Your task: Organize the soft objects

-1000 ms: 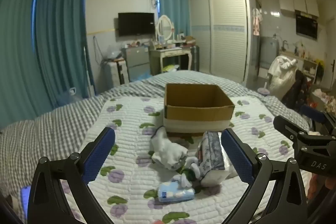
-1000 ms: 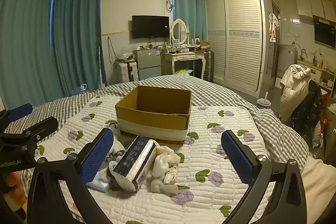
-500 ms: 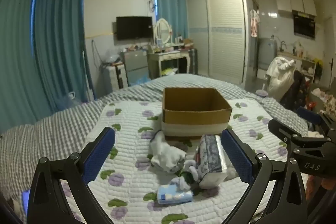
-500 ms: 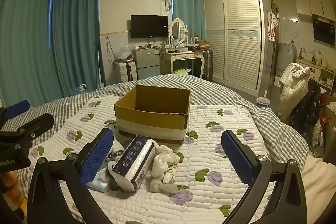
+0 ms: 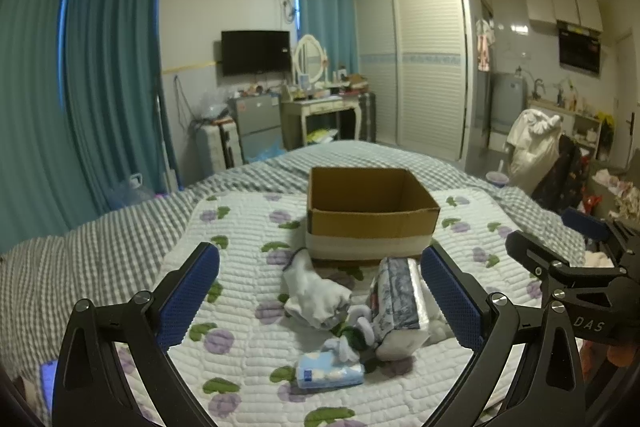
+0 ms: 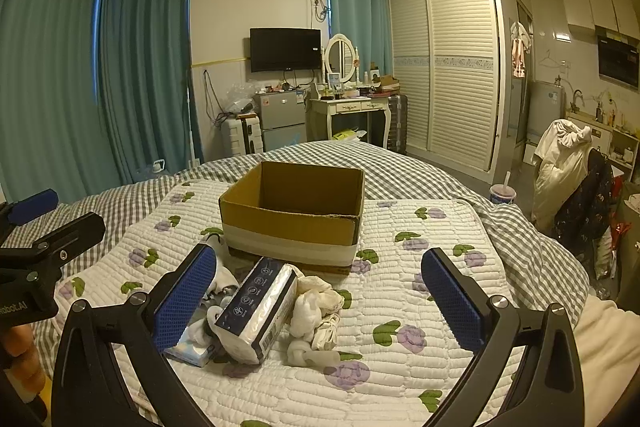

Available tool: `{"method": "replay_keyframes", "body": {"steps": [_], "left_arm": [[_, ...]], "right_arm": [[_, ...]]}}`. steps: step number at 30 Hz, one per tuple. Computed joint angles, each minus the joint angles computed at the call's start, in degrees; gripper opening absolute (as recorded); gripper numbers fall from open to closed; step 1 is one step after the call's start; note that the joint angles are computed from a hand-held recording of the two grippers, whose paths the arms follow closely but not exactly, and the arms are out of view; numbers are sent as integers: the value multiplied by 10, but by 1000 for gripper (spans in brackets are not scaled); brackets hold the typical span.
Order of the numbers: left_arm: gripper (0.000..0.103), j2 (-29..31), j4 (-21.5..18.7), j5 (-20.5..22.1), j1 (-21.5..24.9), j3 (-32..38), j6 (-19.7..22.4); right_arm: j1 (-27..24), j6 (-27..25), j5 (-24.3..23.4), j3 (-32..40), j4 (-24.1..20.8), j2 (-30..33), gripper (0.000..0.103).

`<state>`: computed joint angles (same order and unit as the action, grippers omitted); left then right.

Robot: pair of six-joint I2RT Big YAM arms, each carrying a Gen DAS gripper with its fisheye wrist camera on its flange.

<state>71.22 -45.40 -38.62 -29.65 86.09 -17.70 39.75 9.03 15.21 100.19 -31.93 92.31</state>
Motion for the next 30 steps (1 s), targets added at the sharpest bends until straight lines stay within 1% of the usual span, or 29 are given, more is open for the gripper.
{"method": "replay_keyframes", "body": {"steps": [4, 7, 13, 30], "left_arm": [[103, -2, 2, -1, -1, -3, 3], [103, 3, -5, -3, 1, 2, 0], [103, 1, -7, -2, 2, -1, -5], [103, 2, -5, 0, 1, -4, -4]], "right_arm": [[0, 1, 1, -1, 0, 0, 103], [0, 0, 0, -2, 2, -1, 103], [1, 2, 1, -6, 2, -2, 103], [0, 2, 0, -7, 2, -2, 103]]}}
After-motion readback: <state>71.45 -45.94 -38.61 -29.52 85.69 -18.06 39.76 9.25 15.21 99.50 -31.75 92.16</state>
